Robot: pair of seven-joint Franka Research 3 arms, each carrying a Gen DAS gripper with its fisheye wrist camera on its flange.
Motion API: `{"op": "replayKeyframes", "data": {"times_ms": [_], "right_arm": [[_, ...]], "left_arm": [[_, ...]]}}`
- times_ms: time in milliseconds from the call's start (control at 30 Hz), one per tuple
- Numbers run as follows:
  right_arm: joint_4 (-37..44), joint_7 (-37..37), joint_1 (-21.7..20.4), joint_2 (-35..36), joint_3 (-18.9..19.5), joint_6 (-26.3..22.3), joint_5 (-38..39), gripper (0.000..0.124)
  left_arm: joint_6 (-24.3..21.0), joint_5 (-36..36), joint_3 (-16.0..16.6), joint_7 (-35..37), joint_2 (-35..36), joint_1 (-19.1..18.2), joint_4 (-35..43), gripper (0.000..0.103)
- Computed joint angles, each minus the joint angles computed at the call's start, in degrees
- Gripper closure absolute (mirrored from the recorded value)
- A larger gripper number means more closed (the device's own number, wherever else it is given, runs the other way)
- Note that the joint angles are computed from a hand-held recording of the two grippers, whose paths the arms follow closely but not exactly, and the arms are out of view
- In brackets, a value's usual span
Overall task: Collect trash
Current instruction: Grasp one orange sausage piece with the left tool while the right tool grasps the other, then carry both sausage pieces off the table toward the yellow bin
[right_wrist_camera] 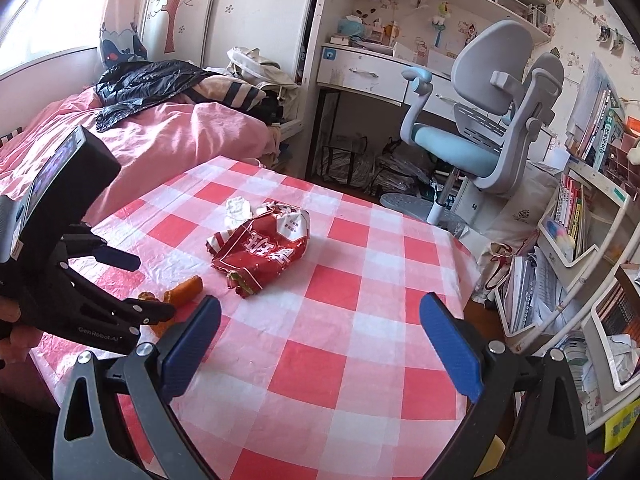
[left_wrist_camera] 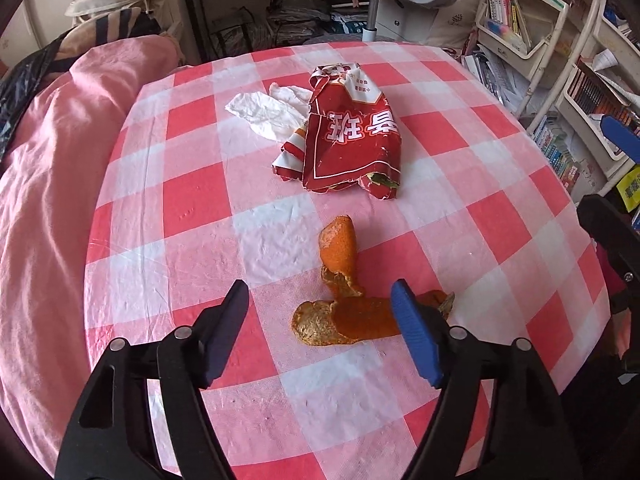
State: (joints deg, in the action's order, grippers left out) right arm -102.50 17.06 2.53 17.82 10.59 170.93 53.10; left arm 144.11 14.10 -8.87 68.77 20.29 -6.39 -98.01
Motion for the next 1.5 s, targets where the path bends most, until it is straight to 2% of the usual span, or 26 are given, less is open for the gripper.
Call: {"op": "replayKeyframes", "data": {"times_ms": [67, 167, 233, 267, 300, 433, 533, 733, 833, 933, 1100, 1200, 1300, 1500], "right_arm": [[0.59, 1.93, 0.5, 0.48, -0.69, -0.92, -1.22, 0.029], [1.64, 3.91, -0.23, 0.76, -0.83, -5.51, -1.84, 0.029], [1.93, 3.72, -0.48, 0.67, -0.99, -8.37, -1.58, 0.029], [1.87, 3.93, -0.1, 0.63, -1.38, -9.18, -2.24, 0.029], [1.87, 4.39, 0.36, 0.69, -1.89, -10.02, -3.3, 0.029], [2.51, 6.12, 1.28, 1.09, -2.97, -16.03, -6.81, 0.029], [2.17, 3.11, 1.46, 0.87, -2.24, -18.48, -6.49, 0.03], [1.31, -0.92, 3.88, 1.2, -2.65, -21.01, -9.06, 0.047], [2.25, 1.13, 5.09, 2.43, -3.49, -22.46, -12.38, 0.058], [2.95, 2.76, 5.56, 3.15, -3.59, -23.14, -14.13, 0.066], [3.14, 4.02, 5.83, 3.43, -3.71, -24.7, -16.6, 0.089], [2.61, 3.98, 6.03, 3.27, -3.82, -24.23, -17.88, 0.099], [2.46, 3.92, 5.58, 2.99, -3.86, -24.51, -17.93, 0.103], [2.16, 3.15, 4.1, 1.83, -3.74, -25.53, -15.36, 0.105]], "left_arm": [[-0.83, 4.22, 1.93, -4.1, 0.97, -1.93, 1.45, 0.033], [-0.91, 3.48, 1.46, -5.41, 3.1, -1.43, 3.88, 0.035], [-2.19, 3.8, 1.32, -5.25, 4.63, -1.68, 5.76, 0.054], [-3.48, 3.82, 1.2, -4.79, 5.37, -1.78, 6.75, 0.078], [-4.09, 3.71, 1.2, -4.8, 5.7, -1.77, 7.11, 0.084], [-2.4, 3.74, 1.9, -7.48, 3.3, -1.3, 4.44, 0.086], [1.82, 1.58, 1.85, -10.99, -1.1, 0.41, -0.26, 0.086], [10.65, 0.52, 2.45, -20.33, -9.76, 2.15, -9.62, 0.085], [12.73, -2.4, 1.84, -20.44, -10.38, 3.67, -10.94, 0.085], [13.36, -2.44, 1.86, -20.79, -10.87, 4.0, -11.51, 0.085], [13.4, 1.65, 2.44, -22.65, -12.14, 3.5, -11.95, 0.085], [13.66, 2.32, 2.32, -22.76, -12.73, 3.6, -12.17, 0.085], [13.37, 3.71, 2.29, -23.05, -12.93, 3.43, -11.96, 0.085], [12.92, 5.16, 2.0, -23.16, -13.31, 2.98, -12.02, 0.085]]}}
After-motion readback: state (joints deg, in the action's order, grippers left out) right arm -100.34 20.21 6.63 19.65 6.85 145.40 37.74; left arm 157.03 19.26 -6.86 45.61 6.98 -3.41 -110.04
